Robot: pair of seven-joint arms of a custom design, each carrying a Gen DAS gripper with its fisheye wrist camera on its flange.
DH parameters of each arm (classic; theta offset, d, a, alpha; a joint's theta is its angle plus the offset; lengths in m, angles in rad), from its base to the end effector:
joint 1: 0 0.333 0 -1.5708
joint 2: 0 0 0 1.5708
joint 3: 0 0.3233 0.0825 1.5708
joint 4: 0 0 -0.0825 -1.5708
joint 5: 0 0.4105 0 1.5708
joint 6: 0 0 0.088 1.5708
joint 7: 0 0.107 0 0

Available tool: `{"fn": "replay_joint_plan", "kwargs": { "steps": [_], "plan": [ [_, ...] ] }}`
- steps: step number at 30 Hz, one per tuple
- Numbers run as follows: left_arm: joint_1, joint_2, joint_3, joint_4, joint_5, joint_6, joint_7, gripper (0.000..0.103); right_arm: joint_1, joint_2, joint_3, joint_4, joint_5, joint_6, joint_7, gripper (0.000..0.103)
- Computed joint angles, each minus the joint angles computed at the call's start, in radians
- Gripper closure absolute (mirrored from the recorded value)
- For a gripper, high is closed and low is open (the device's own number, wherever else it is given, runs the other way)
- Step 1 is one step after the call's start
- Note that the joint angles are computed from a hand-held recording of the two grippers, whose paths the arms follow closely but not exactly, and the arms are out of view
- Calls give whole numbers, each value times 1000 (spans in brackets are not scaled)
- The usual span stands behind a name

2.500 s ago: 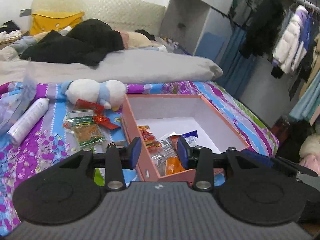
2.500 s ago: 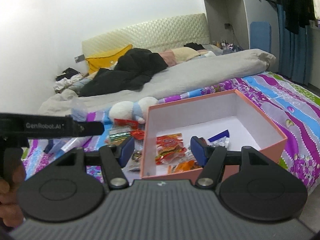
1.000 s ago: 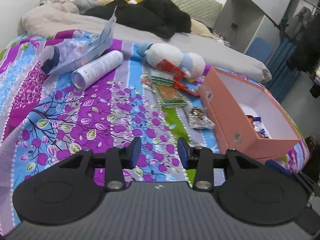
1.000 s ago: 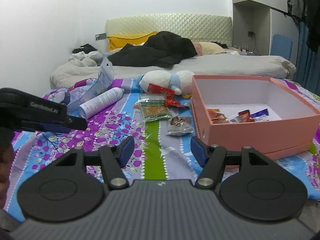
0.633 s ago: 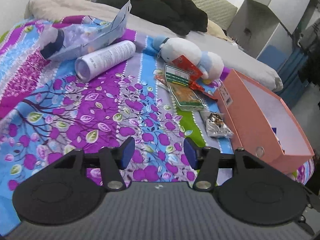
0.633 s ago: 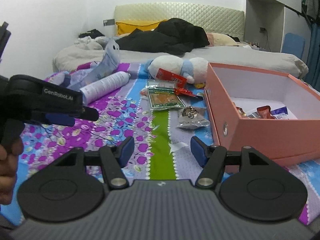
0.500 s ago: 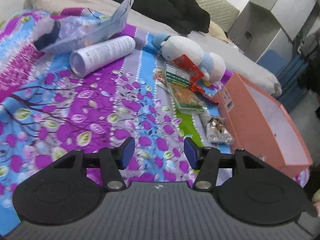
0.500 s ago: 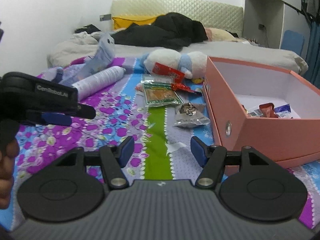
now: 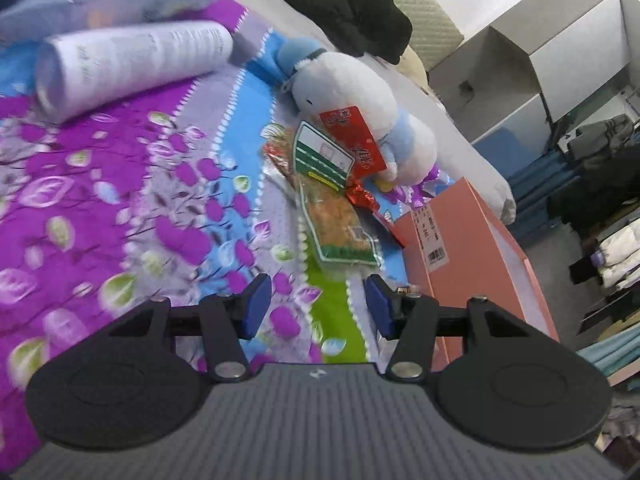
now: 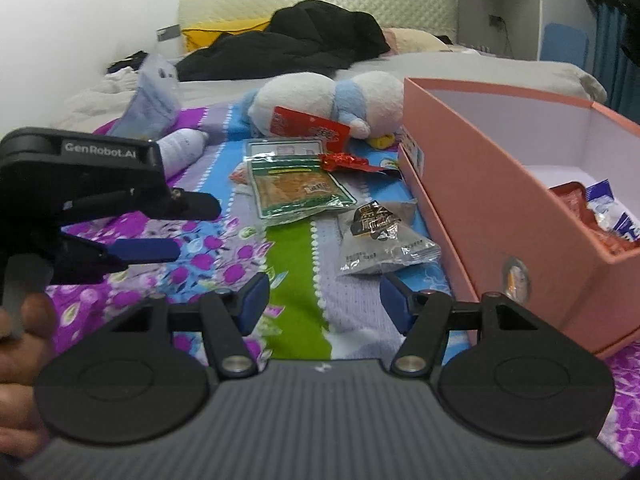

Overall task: Organize snacks
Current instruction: 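Reach the left tool to the green-labeled snack bag by the plush toy and grasp it, then lift the green-labeled bag with the left tool while the right tool reaches to the silver black-labeled bag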

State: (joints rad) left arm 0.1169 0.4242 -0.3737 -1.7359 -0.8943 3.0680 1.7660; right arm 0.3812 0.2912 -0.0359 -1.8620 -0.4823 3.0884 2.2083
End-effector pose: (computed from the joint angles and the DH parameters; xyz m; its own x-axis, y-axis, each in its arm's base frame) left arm 0.7138 -0.0860 0.4211 0.1721 -0.7306 0.6607 -0.6195 -0.6017 -0.5041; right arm 0.6385 0.2727 0.4613 0.2316 -0.9676 -0.1009 -0.5939 -0.0585 -0.8024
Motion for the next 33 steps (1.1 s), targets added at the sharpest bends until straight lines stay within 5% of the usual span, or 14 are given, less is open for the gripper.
{"fn": "replay_joint_plan", "kwargs": {
  "steps": [11, 17, 21, 23, 27, 32, 33],
  "plan": [
    [31, 227, -59, 268, -8, -100, 80, 60, 62, 98, -72, 127, -36, -90, 139, 47],
    [-12, 307, -10, 378, 80, -158, 3, 78, 51, 130, -59, 175, -47, -144, 190, 59],
    [-14, 312, -13, 374, 99, -138, -30, 88, 36, 130, -47, 174, -54, -139, 195, 66],
    [11, 304, -48, 354, 78, -119, -7, 91, 25, 125, -34, 169, -46, -132, 186, 79],
    [40, 247, -78, 276, 40, -81, 20, 93, -3, 111, 3, 151, -8, -122, 137, 90],
    [76, 187, -111, 193, -27, -40, 63, 93, -2, 82, 0, 114, 35, -85, 181, 87],
    [80, 180, -114, 183, -39, -37, 68, 94, 4, 80, -7, 111, 45, -85, 205, 80]
  ]
}}
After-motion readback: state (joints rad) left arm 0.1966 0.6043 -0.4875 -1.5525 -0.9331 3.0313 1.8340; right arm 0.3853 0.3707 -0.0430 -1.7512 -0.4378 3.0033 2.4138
